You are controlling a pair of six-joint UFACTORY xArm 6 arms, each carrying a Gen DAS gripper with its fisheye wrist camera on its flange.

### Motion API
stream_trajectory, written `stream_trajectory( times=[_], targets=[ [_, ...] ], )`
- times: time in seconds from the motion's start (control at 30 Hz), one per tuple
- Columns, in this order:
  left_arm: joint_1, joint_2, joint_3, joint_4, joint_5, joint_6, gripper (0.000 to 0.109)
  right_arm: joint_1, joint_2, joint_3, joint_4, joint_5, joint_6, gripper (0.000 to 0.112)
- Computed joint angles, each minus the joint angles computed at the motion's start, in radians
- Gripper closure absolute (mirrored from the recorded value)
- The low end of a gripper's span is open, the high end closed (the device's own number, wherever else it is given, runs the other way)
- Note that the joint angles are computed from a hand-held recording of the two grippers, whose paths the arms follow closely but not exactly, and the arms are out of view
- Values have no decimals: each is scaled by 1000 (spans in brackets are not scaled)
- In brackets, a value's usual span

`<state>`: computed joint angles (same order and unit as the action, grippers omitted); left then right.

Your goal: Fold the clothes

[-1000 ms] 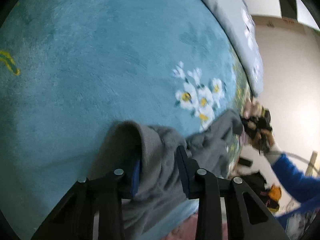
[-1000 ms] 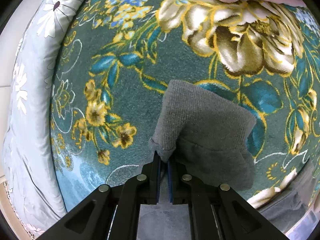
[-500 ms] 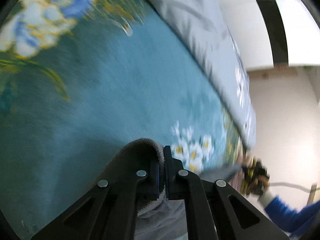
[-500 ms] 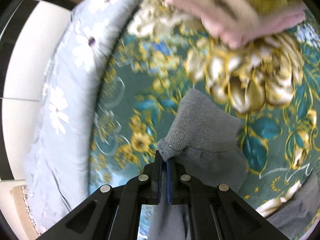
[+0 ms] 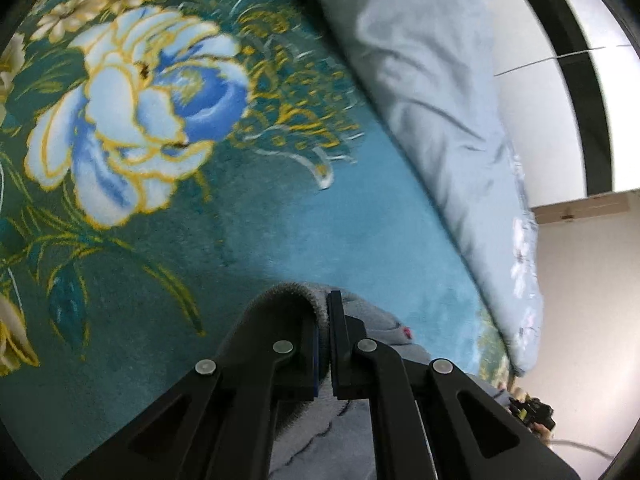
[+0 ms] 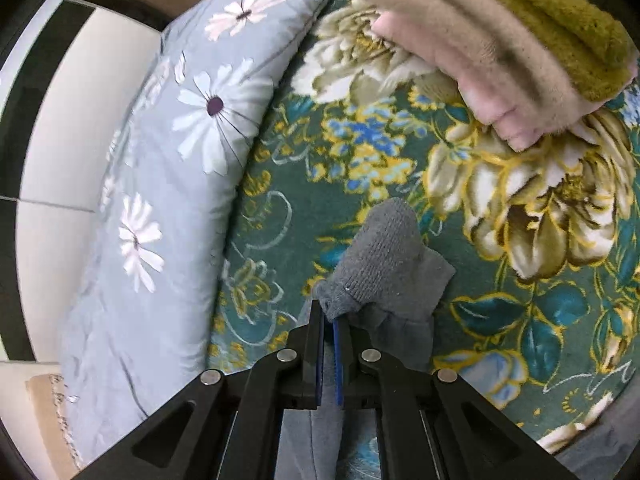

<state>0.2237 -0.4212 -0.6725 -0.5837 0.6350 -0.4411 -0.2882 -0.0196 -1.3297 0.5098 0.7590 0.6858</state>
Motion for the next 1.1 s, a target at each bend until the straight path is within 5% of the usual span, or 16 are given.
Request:
stream_trajectory(
  times=[0.13,0.3,0.47,0.87,0.93,1.0,1.1],
  targets=[
    [-18,-16,12,-21,-45,12,105,33,-44,20,165,-166,-200,108],
    [-9,-40,30,-3,-16,-5,105,46,-156,101,168,-215,-333,108],
    [0,-17,26,23,21,-63,104,-10,-157,242,-17,9,-125,108],
    [-4,88,-71,106,76,-95,104,-34,-153,275,-42,89,-121,103],
    [-5,87,-62,103,68,-113,104,-35,-147,251,-65,103,-129,96],
    [-5,84,-51,96,58,-133,103,-43,-134,216,-132,131,-101,74],
    [-7,89,-52,98,57,-146,103,-71,-130,188,-200,120,-1,68]
  ],
)
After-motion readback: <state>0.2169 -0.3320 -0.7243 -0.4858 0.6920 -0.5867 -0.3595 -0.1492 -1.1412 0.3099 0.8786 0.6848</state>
